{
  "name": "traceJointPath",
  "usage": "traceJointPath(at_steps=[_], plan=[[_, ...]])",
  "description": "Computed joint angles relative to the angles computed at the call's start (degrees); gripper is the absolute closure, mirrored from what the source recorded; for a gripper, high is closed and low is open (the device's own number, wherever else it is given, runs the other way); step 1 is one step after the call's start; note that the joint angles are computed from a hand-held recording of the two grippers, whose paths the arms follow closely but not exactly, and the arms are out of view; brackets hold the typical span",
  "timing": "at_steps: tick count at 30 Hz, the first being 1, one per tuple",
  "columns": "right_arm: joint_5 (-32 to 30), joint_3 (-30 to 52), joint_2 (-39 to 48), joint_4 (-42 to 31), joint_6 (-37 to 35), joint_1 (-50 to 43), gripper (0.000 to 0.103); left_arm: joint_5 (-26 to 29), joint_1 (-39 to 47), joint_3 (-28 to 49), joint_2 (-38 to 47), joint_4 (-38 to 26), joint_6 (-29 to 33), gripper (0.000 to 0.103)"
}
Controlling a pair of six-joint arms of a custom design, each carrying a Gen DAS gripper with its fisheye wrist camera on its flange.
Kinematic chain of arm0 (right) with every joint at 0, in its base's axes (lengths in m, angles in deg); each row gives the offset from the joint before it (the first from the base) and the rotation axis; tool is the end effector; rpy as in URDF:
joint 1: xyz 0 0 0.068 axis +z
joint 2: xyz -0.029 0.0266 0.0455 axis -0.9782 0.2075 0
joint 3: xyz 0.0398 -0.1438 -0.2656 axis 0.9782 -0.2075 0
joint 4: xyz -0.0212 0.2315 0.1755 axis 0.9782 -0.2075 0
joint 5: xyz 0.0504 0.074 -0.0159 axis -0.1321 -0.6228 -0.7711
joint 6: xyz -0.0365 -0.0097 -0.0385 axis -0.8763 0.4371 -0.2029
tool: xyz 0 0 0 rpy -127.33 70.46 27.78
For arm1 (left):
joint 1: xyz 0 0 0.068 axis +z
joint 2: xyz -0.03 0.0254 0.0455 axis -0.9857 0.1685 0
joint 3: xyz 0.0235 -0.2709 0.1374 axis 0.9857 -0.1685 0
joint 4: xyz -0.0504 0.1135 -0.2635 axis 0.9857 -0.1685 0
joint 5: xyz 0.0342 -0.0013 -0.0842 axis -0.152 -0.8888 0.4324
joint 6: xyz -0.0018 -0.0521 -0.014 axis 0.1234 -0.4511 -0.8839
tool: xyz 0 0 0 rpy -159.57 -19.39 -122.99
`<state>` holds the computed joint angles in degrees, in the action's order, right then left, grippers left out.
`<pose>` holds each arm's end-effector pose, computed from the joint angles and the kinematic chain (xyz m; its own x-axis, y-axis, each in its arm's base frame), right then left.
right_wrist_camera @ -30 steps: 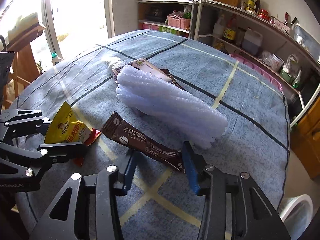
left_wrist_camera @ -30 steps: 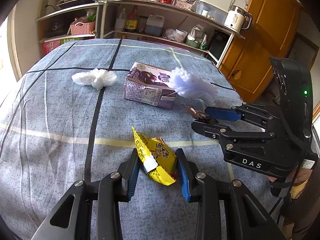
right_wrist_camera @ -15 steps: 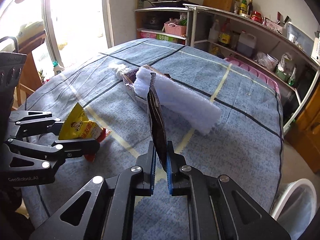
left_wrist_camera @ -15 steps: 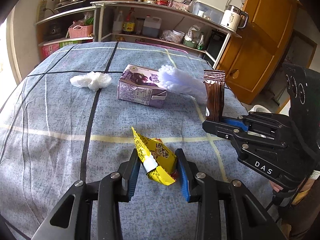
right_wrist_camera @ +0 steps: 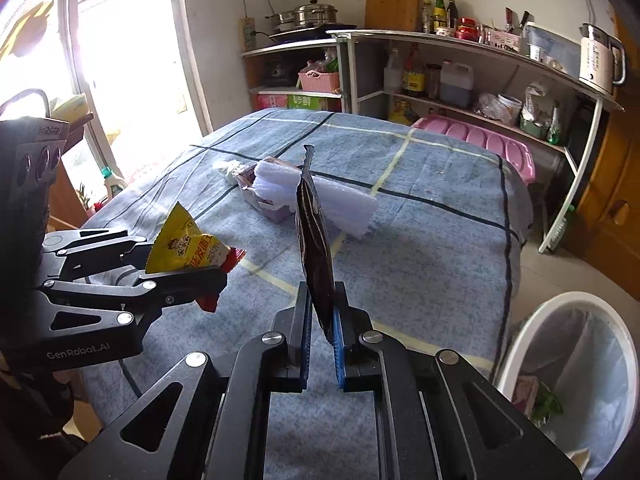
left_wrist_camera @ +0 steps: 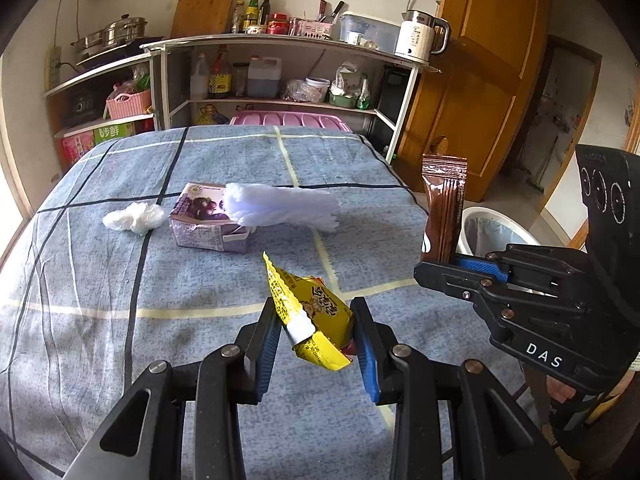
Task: Collect trash
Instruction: 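Carry the yellow wrapper and chocolate wrapper over the white bin with both tools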
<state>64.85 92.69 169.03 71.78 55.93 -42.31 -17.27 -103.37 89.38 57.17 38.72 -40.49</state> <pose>0.3232 0.2373 0.1490 -0.5886 -0.3778 -0.7147 -0.6251 0.7733 0.1061 0.2760 -0.1137 0.1642 -0.7153 -0.0317 -0.6981 0.1055 0.9826 -0.1528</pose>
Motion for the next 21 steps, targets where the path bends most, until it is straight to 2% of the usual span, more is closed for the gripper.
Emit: traceJointPath(at_steps=[11, 21], plan=[[1.0, -9.6, -10.1, 1.9, 2.2, -5.5, 0.093, -2.7, -8.7, 7.3, 4.0, -1.2, 0.1, 0.067], [2.5, -17.0, -18.0, 0.6, 3.4, -14.8, 0.093, -0.4, -15.3, 19.8, 15.4, -2.1, 0.9, 0.067]])
